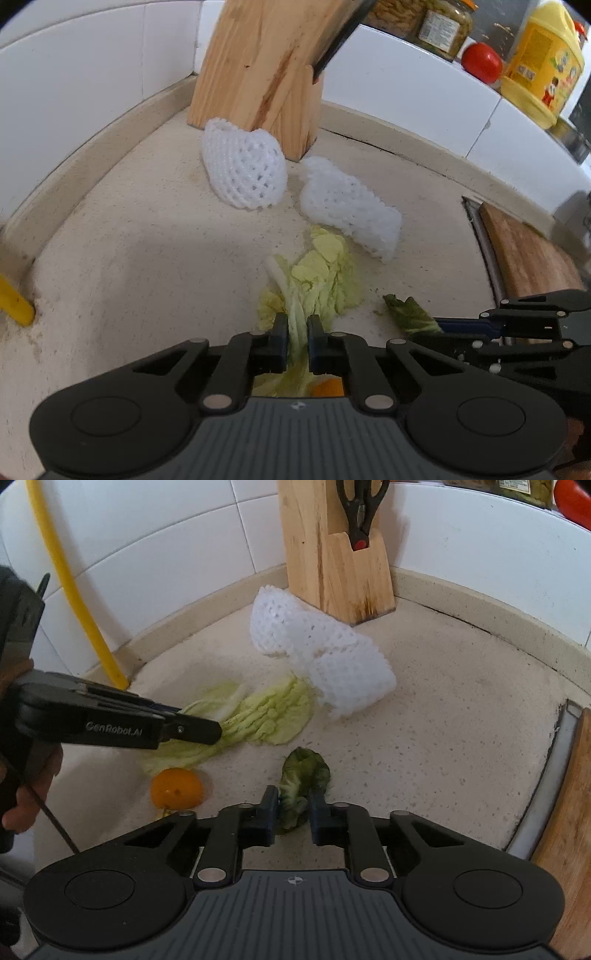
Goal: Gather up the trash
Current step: 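Lift the cabbage leaf with the left gripper while the right gripper lifts the small green leaf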
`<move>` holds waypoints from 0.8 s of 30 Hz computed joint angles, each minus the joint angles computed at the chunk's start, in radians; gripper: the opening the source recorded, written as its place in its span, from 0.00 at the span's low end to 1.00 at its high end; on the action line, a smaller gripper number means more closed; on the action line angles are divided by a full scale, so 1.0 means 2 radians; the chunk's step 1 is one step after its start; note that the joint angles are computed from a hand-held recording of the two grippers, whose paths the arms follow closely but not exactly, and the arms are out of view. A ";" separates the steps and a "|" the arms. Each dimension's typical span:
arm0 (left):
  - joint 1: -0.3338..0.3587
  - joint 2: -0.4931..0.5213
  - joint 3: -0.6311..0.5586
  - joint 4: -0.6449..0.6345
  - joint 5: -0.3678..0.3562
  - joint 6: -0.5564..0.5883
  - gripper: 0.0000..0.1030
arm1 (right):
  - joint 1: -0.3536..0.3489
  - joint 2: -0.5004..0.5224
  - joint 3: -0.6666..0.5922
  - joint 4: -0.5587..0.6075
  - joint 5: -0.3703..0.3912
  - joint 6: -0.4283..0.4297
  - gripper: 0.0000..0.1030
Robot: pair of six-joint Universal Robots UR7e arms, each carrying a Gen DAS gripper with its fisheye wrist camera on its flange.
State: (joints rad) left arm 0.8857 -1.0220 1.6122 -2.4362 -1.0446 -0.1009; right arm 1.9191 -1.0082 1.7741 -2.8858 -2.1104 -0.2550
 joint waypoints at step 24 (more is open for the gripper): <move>-0.020 -0.100 0.082 -0.079 0.014 -0.063 0.06 | 0.004 -0.038 0.020 -0.008 0.073 0.046 0.09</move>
